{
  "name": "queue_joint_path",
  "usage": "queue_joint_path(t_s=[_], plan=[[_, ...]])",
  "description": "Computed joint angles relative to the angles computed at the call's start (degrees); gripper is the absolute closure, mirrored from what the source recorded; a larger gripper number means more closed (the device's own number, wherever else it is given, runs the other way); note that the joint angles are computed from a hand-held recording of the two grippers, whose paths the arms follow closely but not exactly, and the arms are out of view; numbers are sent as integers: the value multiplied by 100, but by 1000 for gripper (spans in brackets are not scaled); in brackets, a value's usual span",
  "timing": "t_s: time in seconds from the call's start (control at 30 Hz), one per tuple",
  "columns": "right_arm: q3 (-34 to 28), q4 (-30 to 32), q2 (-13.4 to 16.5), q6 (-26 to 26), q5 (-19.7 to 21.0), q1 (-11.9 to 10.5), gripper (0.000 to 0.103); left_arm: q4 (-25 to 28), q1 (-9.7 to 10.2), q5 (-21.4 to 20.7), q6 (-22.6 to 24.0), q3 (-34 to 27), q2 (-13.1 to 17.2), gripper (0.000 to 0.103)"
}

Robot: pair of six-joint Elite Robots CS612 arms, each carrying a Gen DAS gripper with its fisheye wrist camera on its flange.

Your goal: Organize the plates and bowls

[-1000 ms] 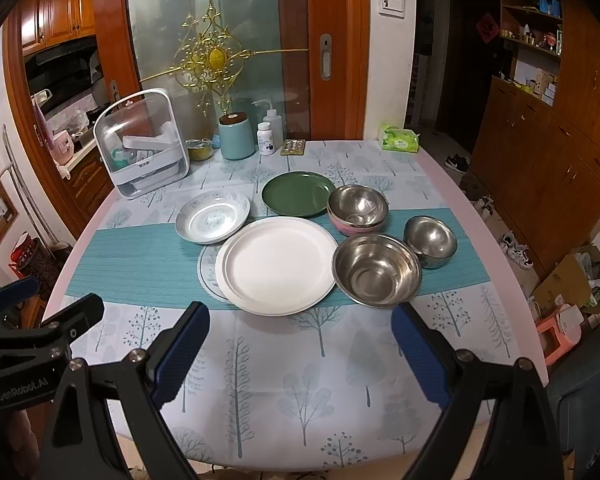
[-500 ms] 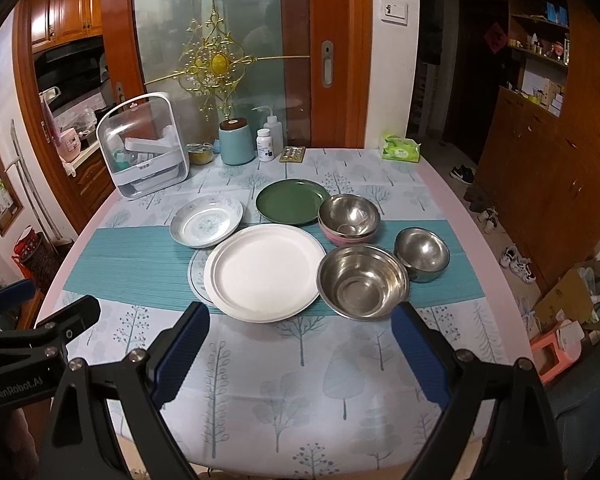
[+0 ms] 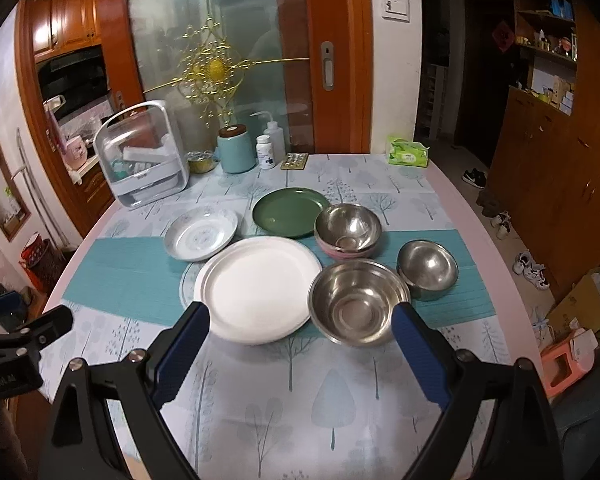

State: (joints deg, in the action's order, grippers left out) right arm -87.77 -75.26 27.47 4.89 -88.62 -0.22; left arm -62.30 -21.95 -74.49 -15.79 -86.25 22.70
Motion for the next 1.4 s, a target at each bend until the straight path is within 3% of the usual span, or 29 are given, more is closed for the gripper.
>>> queue_joint_path(t_s=[0.07, 0.33, 0.5, 0.63, 0.77, 0.93, 1.27, 1.4], plan=[[142, -72, -38, 38, 97, -35, 10, -138, 39, -5, 94, 187, -29, 1], [1259, -165, -488, -235, 1011, -222, 11, -531, 237, -816, 736, 1388, -247, 1], [2486, -93, -928, -470, 1749, -313, 33, -692, 388, -1401, 645, 2233, -426, 1], [3474, 98, -1267, -593, 2308, -372, 38, -964, 517, -1837, 343, 2964, -599, 1], [4373, 168, -1598, -546, 2390, -348, 38, -1101, 625, -2211, 66, 3621, -767, 2], [5487, 166, -2043, -377, 2175, -320, 38, -1141, 692, -2560, 69, 4162, -910, 6], [6948, -44, -2660, -386, 1703, -281, 38, -1348, 739, -2844, 120, 4746, -1091, 11], [7830, -363, -3052, -432, 1503, -256, 38, -1441, 743, -2874, 131, 4935, -1158, 11]])
